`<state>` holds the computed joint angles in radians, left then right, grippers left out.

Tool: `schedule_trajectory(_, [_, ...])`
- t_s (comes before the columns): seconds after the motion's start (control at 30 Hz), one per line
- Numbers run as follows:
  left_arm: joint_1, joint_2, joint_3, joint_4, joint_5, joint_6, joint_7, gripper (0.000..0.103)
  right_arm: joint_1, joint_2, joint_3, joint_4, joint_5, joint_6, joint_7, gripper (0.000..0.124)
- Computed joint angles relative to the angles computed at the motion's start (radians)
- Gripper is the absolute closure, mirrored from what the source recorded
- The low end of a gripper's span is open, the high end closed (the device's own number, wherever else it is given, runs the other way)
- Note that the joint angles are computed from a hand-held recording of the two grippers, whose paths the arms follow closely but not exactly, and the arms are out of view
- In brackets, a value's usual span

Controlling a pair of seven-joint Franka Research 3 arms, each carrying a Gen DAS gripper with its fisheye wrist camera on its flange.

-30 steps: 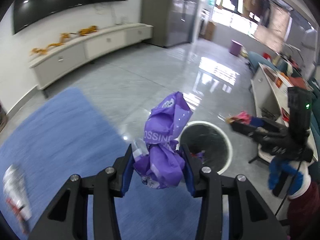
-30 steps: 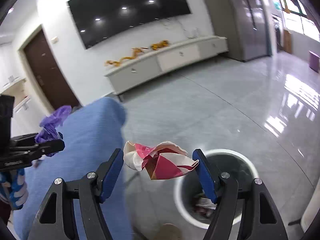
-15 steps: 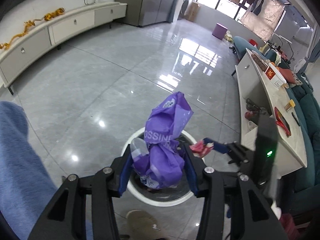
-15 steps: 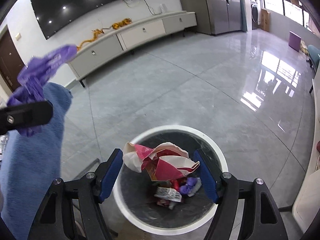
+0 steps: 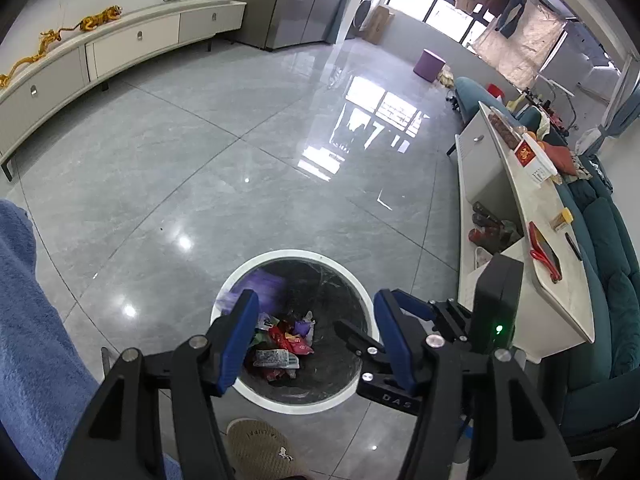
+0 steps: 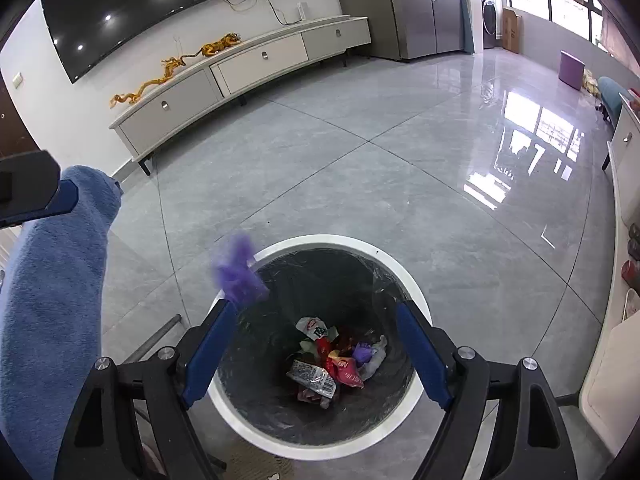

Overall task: Collect trash
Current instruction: 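Open both tools over the white bin to drop the items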

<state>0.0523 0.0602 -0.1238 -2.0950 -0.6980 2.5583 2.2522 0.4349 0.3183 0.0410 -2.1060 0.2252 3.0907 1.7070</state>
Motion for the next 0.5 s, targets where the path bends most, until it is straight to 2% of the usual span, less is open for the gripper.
schedule_trajectory(0.23, [-0.013, -0.123, 0.037, -0.117, -0.061, 0.070, 0.079, 0.045, 0.020, -0.099, -0.006, -0.083, -0.010, 0.025, 0.023, 0.042])
schedule_trajectory(0.37, [-0.037, -0.216, 0.085, -0.210, -0.096, 0.131, 0.126, 0.045, 0.070, -0.174, -0.050, -0.149, -0.063, 0.066, 0.097, 0.043])
schedule_trajectory(0.5, [-0.048, -0.316, 0.135, -0.324, -0.039, 0.218, 0.123, 0.045, 0.113, -0.244, -0.089, -0.206, -0.168, 0.094, 0.207, 0.042])
